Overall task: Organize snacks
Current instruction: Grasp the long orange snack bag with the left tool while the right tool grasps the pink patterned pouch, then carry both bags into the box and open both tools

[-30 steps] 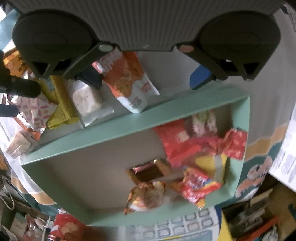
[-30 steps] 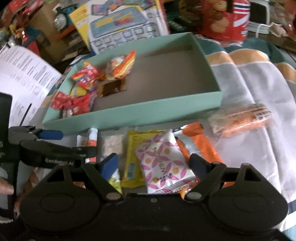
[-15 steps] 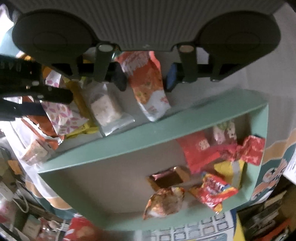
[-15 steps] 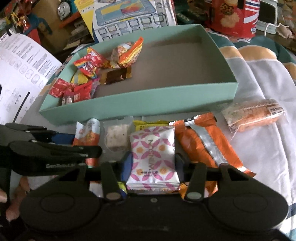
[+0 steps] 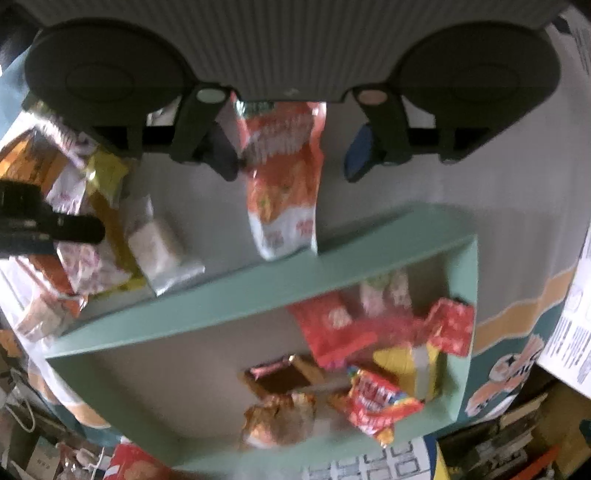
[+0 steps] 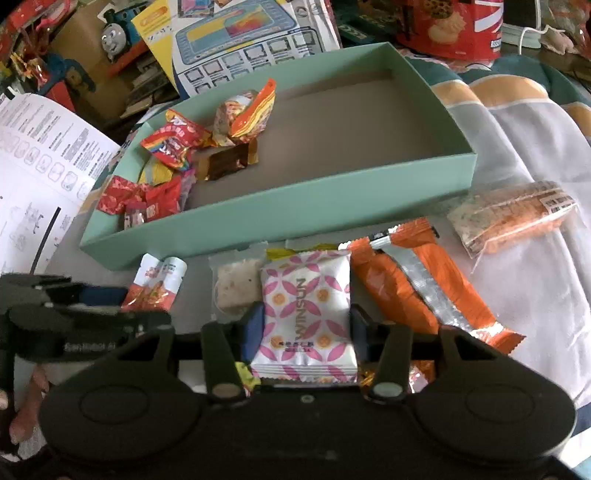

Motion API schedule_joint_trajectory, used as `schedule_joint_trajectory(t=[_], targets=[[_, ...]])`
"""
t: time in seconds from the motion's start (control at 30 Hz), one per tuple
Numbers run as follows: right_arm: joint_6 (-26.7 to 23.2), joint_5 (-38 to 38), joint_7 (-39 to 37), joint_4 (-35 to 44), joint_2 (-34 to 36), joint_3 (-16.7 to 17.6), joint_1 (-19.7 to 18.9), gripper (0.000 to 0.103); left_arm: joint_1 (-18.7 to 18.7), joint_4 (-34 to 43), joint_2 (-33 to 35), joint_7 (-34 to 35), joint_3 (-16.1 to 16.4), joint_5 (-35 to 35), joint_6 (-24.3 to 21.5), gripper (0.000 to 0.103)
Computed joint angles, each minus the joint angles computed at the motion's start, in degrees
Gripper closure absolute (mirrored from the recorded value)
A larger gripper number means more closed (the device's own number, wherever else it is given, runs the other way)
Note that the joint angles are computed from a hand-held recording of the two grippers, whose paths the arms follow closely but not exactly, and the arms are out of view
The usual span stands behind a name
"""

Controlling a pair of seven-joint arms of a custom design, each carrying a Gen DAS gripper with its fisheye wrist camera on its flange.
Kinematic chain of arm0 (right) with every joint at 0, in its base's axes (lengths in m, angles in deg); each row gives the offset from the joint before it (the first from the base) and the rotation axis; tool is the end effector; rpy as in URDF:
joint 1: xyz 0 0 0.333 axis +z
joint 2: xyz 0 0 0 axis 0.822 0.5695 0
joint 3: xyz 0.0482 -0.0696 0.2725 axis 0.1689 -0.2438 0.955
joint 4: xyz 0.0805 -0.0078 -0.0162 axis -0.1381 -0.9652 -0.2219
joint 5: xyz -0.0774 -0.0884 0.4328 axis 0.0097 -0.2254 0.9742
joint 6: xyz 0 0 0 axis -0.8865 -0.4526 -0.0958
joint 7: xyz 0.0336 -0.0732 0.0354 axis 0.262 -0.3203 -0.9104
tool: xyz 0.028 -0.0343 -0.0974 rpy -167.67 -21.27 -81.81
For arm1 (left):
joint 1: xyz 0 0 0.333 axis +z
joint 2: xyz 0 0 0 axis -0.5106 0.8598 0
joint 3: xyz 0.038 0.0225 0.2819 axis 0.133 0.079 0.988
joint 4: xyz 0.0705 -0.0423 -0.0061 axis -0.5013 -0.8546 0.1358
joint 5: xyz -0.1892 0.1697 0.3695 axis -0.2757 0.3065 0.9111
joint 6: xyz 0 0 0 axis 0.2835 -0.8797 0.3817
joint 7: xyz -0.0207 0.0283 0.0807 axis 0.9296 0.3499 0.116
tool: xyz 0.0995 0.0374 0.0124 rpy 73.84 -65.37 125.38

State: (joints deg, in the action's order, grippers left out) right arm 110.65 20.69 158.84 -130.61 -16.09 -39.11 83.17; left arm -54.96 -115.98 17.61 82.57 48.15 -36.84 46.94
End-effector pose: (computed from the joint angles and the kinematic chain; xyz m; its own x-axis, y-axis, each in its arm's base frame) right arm 0.4944 0.3852 0.3850 -0.3115 -0.9199 -0.2383 -0.7772 0.3910 -0.4931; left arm 0.6129 -0.4386 0.3755 -0.5432 -0.8390 -0.0322 -0.7800 0.5186 -0.3502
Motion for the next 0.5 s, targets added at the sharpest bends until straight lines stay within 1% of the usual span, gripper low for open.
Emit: schedule_joint_trajectory(t=[0.03,0.07,0.1,0.13,0.17,0.27,0.3,0.5], targets=[[-0.1,-0.3,0.1,0.1,0.1,0.0,0.0,0.053,0.2,-0.4,-0.1,0.2,-0.1,-0.4,-0.1,0.039],[-0.3,-0.8,0.2,0.3,0.3,0.0,0.1,0.053,0.4,-1.0,-0.4,0.5,-0.3,-0.8,0.4,0.045],[-0.6,-1.5,0.4,0.5,0.5,0.0,0.2,0.053,0.5,-2.1,-1.0,0.7,-0.4,-0.6,1.8,0.053],[-1.1,-2.1,0.6,0.8,0.7,0.1,0.4,0.055,0.9,-2.6,-1.3,2.1,-0.9,-1.3,2.5,0.068],[-1.6,-2.6,1.0,1.0,0.7,0.1,0.5,0.056,1.1,-2.4,-1.3,2.9,-1.2,-2.1,2.3,0.07],[-0.8,-2.4,2.6,0.3,-0.1,-0.1,0.5,0.058,0.6,-3.3,-1.9,2.9,-1.0,-1.9,3.6,0.071],[-0.9,-2.7,3.2,0.0,-0.5,0.0,0.5,0.058,0.4,-3.2,-2.2,2.4,-0.9,-1.9,2.7,0.071],[-0.8,-3.3,4.4,-0.8,-2.4,0.7,0.0,0.059,1.5,-5.5,-5.0,3.3,-1.6,-4.1,4.9,0.071]])
